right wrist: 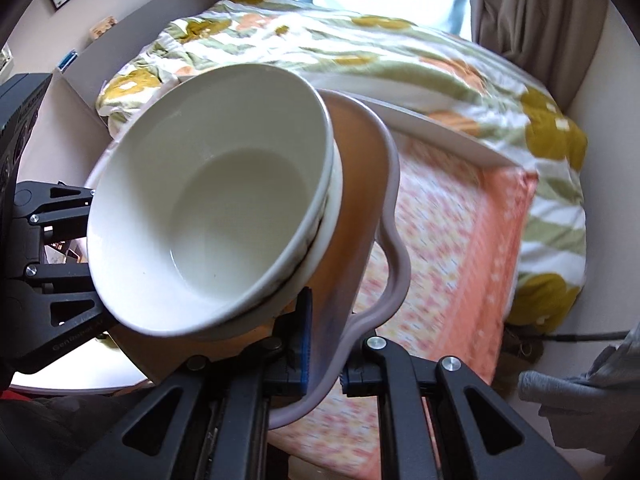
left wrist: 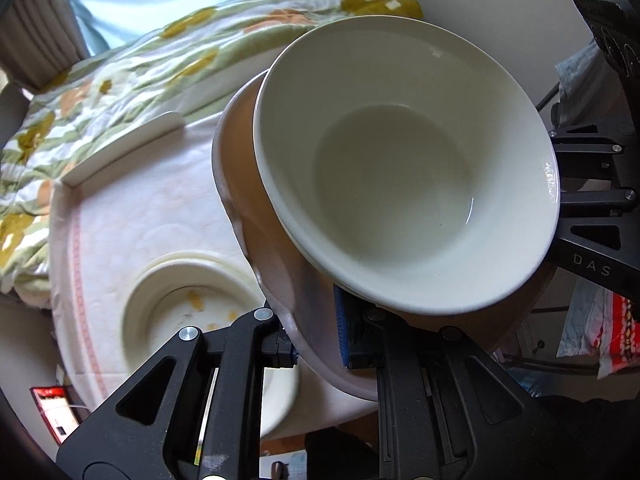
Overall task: Organize plates and bowls
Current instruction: 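Carry the basin with both grippers and lower it onto the plate stack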
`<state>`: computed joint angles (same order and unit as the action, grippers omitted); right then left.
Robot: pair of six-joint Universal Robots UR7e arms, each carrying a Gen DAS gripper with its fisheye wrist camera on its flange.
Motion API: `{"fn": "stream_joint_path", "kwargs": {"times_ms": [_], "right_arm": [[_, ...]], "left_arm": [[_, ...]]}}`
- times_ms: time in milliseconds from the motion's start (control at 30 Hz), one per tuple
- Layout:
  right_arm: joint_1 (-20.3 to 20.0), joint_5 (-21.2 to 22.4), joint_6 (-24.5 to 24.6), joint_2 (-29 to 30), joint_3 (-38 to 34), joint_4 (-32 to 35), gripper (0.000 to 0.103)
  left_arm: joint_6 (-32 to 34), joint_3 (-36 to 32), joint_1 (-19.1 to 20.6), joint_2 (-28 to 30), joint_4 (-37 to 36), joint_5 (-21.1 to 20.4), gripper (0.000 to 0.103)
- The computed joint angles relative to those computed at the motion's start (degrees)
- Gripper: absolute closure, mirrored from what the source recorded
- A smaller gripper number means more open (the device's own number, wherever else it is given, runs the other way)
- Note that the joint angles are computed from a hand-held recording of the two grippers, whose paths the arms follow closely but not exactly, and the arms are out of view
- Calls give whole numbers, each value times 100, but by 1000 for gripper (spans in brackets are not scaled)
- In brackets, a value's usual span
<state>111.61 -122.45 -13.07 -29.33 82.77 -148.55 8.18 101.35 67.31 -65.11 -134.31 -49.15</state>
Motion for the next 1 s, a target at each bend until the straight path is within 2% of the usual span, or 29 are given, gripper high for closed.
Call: {"fn": "stream_joint_path", "kwargs": {"times_ms": [233,433,733,900,1000], "right_arm": [[516,45,550,743,-836,333,93],[794,103,1161,1391,-1452,526,93],[987,76,2106,2010,-1941,782,93],[975,-135,2203,2143,-2006,875,93],[893,-56,2355,2144,-1908,759,93]], "left_arm": [[672,-96,484,-675,349,-11,91],[1351,-292,1041,-937,567,-190,91],[1768,-460,1559,-930,842,-434,92],[1816,-433,1652,-789,825,-531,92],[1835,-421,1681,-712,760,-512,92]]}}
